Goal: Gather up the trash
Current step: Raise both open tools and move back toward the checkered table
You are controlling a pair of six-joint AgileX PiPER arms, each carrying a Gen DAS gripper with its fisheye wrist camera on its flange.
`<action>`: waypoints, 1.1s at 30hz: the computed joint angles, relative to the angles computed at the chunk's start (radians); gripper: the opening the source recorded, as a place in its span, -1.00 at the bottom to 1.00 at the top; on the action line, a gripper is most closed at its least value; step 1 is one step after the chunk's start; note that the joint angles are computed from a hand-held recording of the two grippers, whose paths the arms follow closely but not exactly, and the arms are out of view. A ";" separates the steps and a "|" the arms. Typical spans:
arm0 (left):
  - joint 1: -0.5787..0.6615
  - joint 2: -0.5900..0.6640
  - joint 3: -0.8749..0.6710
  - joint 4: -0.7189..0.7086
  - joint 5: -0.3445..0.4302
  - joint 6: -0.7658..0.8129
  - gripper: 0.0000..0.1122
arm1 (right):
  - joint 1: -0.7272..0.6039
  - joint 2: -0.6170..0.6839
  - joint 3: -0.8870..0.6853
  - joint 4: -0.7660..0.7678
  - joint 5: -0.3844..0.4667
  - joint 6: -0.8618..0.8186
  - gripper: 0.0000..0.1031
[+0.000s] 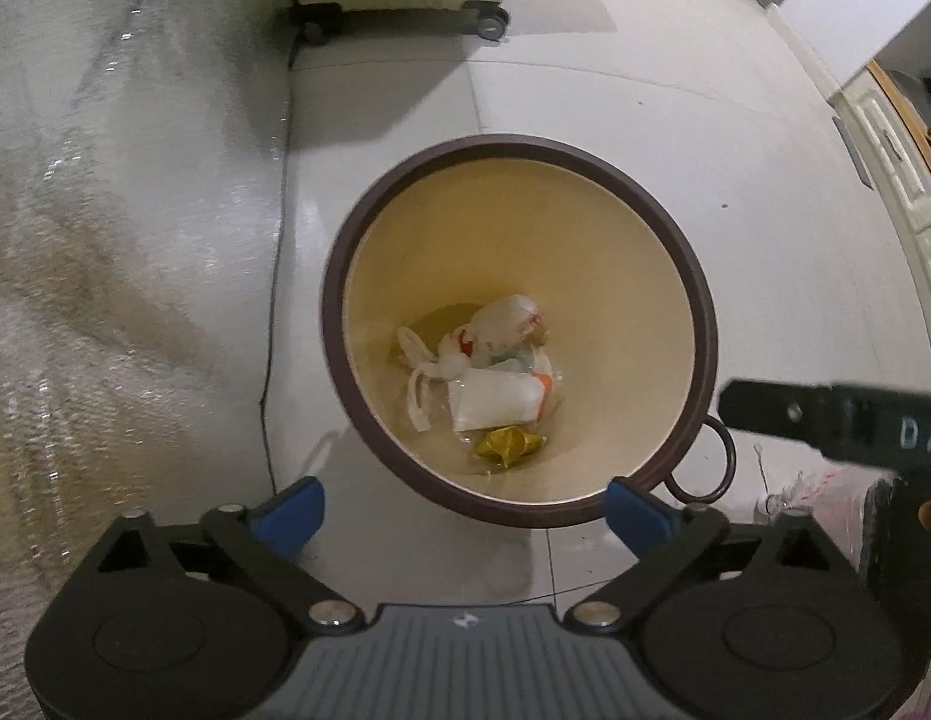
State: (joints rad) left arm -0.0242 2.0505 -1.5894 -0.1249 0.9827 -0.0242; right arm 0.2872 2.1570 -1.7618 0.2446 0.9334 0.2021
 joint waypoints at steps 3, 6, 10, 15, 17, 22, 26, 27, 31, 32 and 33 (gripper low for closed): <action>0.006 -0.015 -0.004 0.035 0.011 -0.024 0.83 | -0.002 -0.013 0.017 -0.002 -0.003 -0.013 0.52; 0.014 -0.025 -0.016 0.053 0.032 -0.034 0.83 | 0.007 -0.028 0.031 -0.022 -0.012 -0.021 0.68; 0.023 -0.043 -0.014 0.075 0.043 -0.052 0.84 | 0.022 -0.047 0.049 -0.058 -0.028 -0.009 0.98; 0.023 -0.062 -0.013 0.109 0.061 -0.084 0.84 | 0.035 -0.073 0.074 -0.085 -0.035 0.004 1.00; 0.024 -0.071 -0.012 0.124 0.069 -0.094 0.84 | 0.039 -0.084 0.086 -0.099 -0.038 0.012 1.00; 0.029 -0.101 -0.007 0.137 0.089 -0.098 0.84 | 0.054 -0.106 0.096 -0.140 -0.027 0.051 1.00; 0.034 -0.131 0.003 0.133 0.095 -0.098 0.84 | 0.066 -0.131 0.109 -0.177 -0.014 0.079 1.00; 0.037 -0.140 0.004 0.131 0.098 -0.096 0.84 | 0.069 -0.137 0.113 -0.186 -0.012 0.085 1.00; 0.040 -0.176 0.016 0.131 0.108 -0.095 0.84 | 0.079 -0.170 0.131 -0.220 -0.003 0.103 1.00; 0.040 -0.185 0.020 0.130 0.109 -0.092 0.84 | 0.082 -0.179 0.138 -0.229 -0.003 0.106 1.00; 0.041 -0.194 0.024 0.129 0.111 -0.089 0.84 | 0.086 -0.187 0.144 -0.238 -0.002 0.111 1.00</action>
